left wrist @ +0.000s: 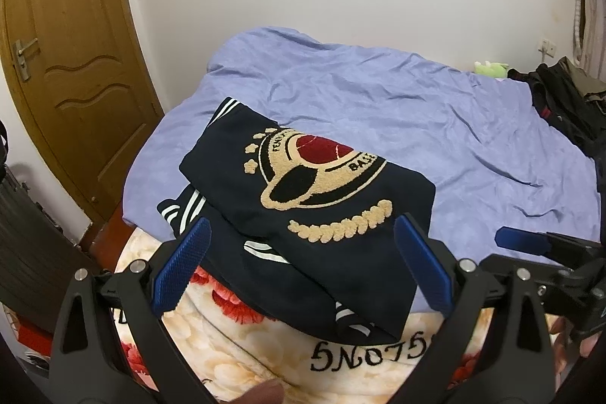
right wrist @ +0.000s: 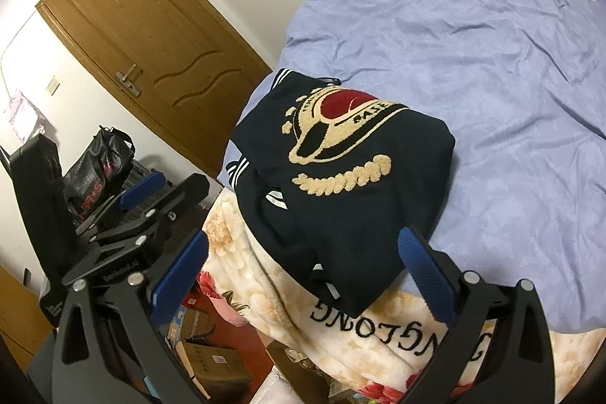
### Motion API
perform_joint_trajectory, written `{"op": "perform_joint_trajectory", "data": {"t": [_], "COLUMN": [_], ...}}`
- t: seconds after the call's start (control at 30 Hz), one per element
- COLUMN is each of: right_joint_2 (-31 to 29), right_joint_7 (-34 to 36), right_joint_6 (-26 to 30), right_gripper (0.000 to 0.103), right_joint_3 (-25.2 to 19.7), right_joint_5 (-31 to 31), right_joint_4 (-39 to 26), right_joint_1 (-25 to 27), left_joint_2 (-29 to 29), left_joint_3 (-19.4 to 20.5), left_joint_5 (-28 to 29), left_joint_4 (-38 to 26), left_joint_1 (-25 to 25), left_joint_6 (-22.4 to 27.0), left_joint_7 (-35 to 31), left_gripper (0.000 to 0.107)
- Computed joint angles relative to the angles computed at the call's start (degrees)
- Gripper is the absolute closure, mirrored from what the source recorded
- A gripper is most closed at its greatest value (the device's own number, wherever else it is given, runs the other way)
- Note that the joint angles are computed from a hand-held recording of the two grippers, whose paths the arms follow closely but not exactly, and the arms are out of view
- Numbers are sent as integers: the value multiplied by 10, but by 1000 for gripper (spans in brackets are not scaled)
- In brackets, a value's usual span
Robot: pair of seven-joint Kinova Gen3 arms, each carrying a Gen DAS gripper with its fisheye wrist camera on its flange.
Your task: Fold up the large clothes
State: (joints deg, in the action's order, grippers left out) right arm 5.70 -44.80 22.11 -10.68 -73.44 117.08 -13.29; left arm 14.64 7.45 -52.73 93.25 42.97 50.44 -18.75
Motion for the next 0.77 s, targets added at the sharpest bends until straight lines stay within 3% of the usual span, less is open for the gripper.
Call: {"op": "perform_joint_trajectory", "data": {"t": [0.47, 0.77], "right_joint_2": [0, 0], "right_joint_7": [5, 49], "right_joint_6": [0, 9], "right_gripper": [5, 5], "right_joint_3": [2, 4], "right_joint_5": [-4, -41], "right_joint_4": [2, 8], "right_joint_1": [0, 8], "left_joint_2": [1, 9], "left_joint_3": [-1, 3], "left_joint_5": [-25, 6], "left_joint_4": [5, -8], "left_joint_1": [14, 8], "left_joint_6": [18, 23], "left_joint_7": [57, 17], "left_gripper": [11, 11]}}
